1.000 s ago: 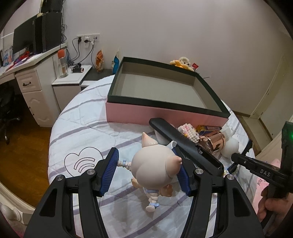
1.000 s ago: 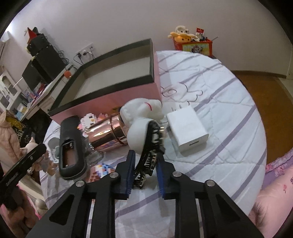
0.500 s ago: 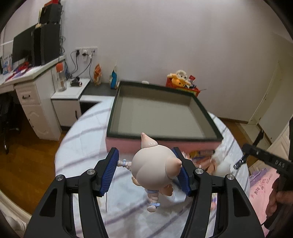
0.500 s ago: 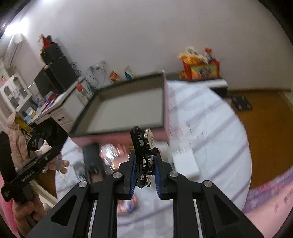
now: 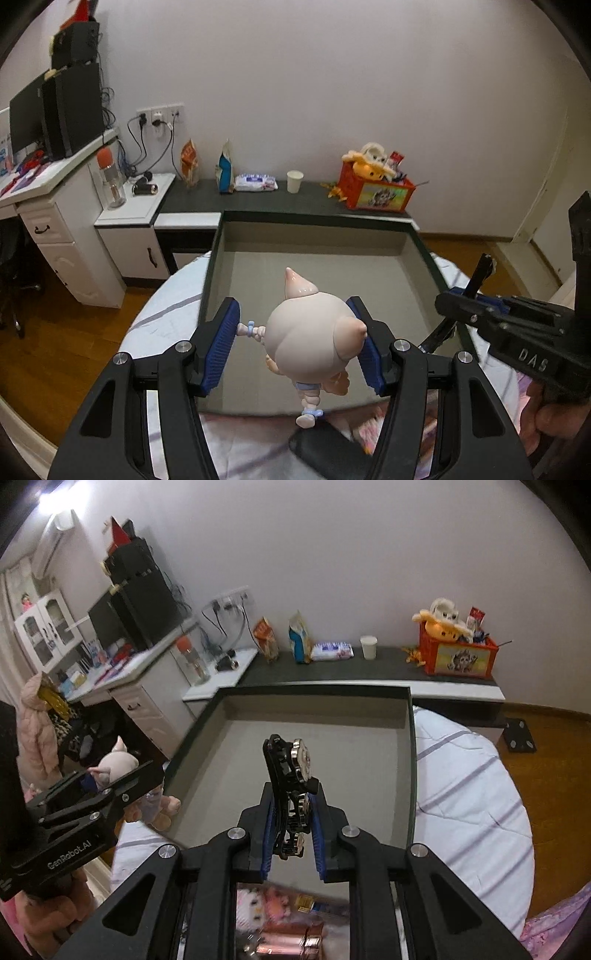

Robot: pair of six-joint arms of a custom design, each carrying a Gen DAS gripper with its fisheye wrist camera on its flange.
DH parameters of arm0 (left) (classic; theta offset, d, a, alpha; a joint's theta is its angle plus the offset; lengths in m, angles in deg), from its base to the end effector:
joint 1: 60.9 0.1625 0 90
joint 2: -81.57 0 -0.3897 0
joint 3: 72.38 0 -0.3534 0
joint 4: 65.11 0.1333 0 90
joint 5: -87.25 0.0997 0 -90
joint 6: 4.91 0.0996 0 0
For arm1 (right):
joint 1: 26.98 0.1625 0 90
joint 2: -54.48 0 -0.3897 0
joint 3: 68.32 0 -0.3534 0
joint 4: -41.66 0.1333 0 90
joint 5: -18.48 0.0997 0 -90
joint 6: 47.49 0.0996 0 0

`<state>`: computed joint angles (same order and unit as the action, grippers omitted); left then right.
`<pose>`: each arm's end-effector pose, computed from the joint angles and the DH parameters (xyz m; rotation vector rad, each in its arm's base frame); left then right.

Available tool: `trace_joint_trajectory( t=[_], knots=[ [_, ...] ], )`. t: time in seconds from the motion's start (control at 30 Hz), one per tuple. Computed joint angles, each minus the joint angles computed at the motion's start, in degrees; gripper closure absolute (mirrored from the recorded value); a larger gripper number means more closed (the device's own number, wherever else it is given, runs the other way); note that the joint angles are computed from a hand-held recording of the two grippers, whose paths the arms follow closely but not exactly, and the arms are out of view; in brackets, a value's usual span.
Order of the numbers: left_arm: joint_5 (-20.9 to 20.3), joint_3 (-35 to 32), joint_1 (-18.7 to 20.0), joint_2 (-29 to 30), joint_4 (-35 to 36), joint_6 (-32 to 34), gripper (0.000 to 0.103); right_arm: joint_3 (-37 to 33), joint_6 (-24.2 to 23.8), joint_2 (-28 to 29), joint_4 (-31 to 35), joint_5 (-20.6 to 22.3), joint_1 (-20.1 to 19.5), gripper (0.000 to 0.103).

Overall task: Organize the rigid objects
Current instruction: 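Carry the pig doll and hair clip into the pink box and release both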

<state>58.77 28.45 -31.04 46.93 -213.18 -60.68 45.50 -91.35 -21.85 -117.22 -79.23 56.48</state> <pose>-0.3716 -0.4680 -0.0004 0.1808 2.2452 -1.0506 0.0612 -0.5194 0.2937 0.8227 -2.5973 0.6144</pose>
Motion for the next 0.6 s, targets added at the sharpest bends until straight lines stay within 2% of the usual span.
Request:
trace_joint_trajectory(
  t=[0.27, 0.5, 0.57, 0.6],
  knots=[
    [-3.5, -6.0, 5.6, 4.5, 1.1, 2.6, 0.043, -4.2, -0.4, 6.8, 1.4, -6.1, 0.0, 0.086],
    [-5.2, -8.4, 7.5, 6.2, 3.9, 2.5, 0.041, -5.7, -0.9, 9.3, 1.8, -10.2, 0.3, 0.083],
    [-5.0, -8.8, 7.3, 6.3, 5.0, 2.0, 0.038, -5.9, -1.4, 9.6, 1.8, -11.0, 0.6, 0.08],
    [-4.8, -9.0, 7.2, 6.3, 5.5, 1.9, 0.028, -5.8, -1.6, 9.7, 1.4, -11.4, 0.7, 0.076]
  ],
)
